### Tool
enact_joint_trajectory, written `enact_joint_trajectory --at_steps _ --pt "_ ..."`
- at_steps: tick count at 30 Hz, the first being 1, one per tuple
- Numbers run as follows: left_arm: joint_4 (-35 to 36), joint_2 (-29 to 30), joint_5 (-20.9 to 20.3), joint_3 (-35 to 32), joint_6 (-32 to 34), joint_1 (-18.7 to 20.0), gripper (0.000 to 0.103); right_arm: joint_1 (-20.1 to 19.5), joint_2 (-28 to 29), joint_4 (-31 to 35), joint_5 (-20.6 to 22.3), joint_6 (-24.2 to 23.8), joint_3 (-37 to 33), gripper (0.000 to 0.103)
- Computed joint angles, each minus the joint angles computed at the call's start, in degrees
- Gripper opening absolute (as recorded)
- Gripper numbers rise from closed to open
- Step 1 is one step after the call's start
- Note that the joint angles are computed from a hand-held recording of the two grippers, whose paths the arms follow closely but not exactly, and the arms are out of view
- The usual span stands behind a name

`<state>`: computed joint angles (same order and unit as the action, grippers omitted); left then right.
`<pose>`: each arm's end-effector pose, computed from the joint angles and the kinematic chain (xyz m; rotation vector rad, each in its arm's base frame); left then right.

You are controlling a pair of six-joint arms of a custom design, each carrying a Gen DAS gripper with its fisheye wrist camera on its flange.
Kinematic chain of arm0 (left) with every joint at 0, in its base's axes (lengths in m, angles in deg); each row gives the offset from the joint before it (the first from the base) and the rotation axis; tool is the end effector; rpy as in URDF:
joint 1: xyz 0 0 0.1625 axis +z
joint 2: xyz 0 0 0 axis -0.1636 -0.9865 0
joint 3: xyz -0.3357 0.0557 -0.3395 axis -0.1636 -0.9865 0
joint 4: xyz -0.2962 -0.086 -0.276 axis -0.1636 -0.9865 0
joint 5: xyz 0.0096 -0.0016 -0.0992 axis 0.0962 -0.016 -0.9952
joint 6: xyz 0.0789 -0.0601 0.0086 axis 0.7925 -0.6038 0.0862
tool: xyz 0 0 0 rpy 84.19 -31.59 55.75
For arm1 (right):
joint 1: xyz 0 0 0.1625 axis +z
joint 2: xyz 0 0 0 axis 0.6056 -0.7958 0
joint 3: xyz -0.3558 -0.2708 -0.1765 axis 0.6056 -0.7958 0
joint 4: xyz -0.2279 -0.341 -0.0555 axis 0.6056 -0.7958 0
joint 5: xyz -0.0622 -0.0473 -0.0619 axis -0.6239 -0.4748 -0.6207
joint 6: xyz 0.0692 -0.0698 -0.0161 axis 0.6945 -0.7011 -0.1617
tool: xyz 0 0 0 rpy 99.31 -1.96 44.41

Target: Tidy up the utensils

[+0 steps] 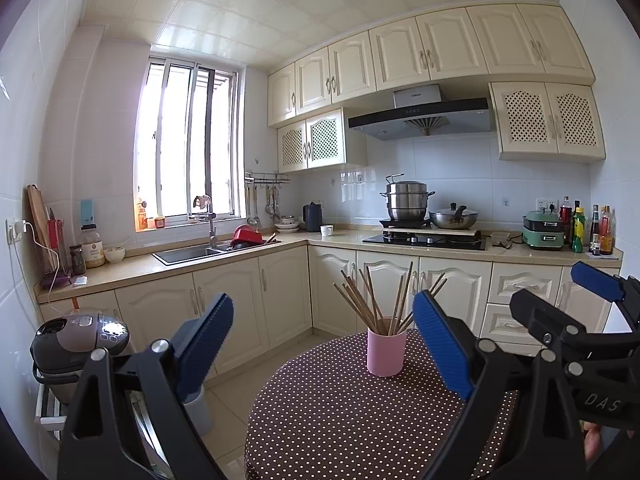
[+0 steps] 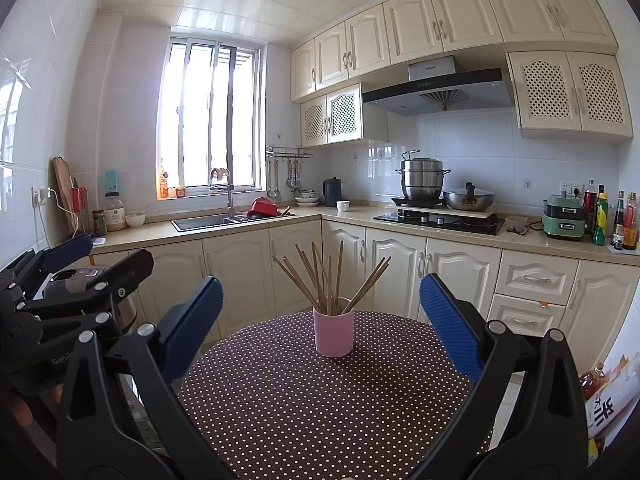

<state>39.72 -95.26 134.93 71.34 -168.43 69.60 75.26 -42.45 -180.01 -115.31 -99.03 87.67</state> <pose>-0.2192 -0.7102 0.2655 1.1387 2.0269 -1.5369 0.3551 -0.6653 0.1275 0.4117 -1.6973 1.6783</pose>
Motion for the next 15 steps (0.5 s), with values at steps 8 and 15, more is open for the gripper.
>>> enact_joint_trajectory --at_steps 8,15 --pt "0.0 0.0 -0.1 0.0 0.0 -0.1 0.09 -0.1 -0.1 0.0 0.0 0.1 0.2 0.097" --pt "0.3 0.2 0.0 -0.5 0.1 0.0 0.09 -0.1 -0.2 -0.1 0.1 0.1 0.3 0.097"
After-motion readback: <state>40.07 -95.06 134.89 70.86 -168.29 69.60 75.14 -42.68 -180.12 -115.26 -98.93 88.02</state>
